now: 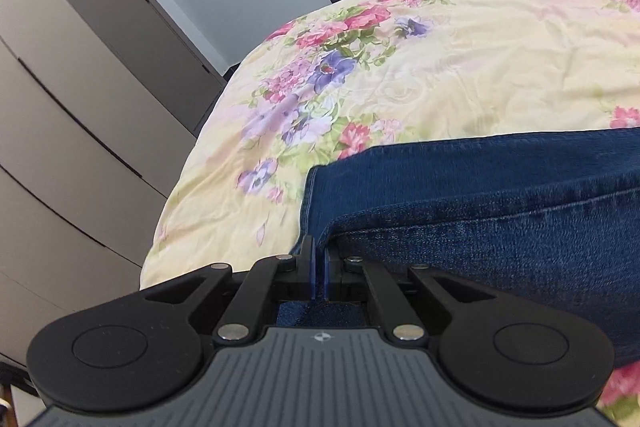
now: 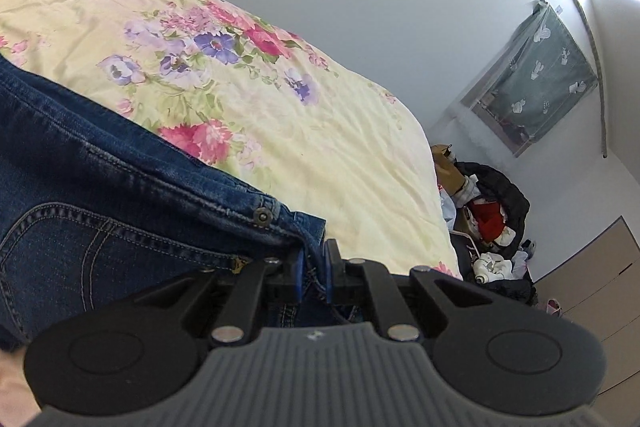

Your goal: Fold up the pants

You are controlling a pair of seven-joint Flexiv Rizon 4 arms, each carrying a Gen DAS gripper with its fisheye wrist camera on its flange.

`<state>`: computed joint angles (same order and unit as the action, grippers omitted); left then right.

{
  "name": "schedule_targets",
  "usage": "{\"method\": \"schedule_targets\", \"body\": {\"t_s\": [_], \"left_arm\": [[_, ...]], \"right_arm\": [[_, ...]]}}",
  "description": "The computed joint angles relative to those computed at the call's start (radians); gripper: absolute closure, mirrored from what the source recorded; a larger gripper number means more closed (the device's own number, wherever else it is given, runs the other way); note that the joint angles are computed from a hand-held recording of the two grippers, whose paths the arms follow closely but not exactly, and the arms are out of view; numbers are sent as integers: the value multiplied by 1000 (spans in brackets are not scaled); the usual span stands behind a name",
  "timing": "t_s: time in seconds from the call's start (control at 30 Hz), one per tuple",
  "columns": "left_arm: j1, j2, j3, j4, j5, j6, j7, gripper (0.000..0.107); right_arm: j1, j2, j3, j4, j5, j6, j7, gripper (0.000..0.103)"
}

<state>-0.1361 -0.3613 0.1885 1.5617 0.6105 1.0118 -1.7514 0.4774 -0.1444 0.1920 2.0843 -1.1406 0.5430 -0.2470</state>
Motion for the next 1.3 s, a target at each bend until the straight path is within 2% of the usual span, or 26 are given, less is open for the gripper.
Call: {"method": "schedule_targets", "body": {"t_s": [0.17,0.3,0.4,0.6,0.77,1.0,1.13,1.17,1.23,1.27,1.3], "left_arm": [[-43,-161,15,-175,45,-48,-19,103],[-91,-302,47,-306,77,-79,-4,103],[-111,-375,72,-364,81,-91,-8,103],[-117,-417,98,-375,58,-51,-8,103],[-114,-393,121,-351,45,24,-61,103],[-134,-418,136,-396,59,-35,-27,102],[-119,-423,124,-392,55,-18,-15,90],[-109,-418,118,-386,43,-10,-11,87],[-86,-406,102,-375,12,10,9,68],[-80,-399,104,-370,6,23,12,63],[-75,-392,106,-366,-1,31,15,51]], "right_arm": [[-22,-138,-67,-103,-10,49,-22,101],[-21,-248,-107,-182,37,61,-94,101],[-15,-315,-129,-223,93,73,-142,101],[0,-353,-170,-238,101,108,-155,100],[18,-313,-199,-202,-43,115,-19,101],[16,-374,-196,-266,-17,80,-17,101],[16,-379,-201,-257,-20,95,17,100],[15,-375,-201,-253,-24,99,21,96],[19,-370,-198,-250,-25,90,-5,92],[23,-367,-197,-249,-29,81,-17,85],[27,-364,-196,-248,-32,73,-23,77]]}}
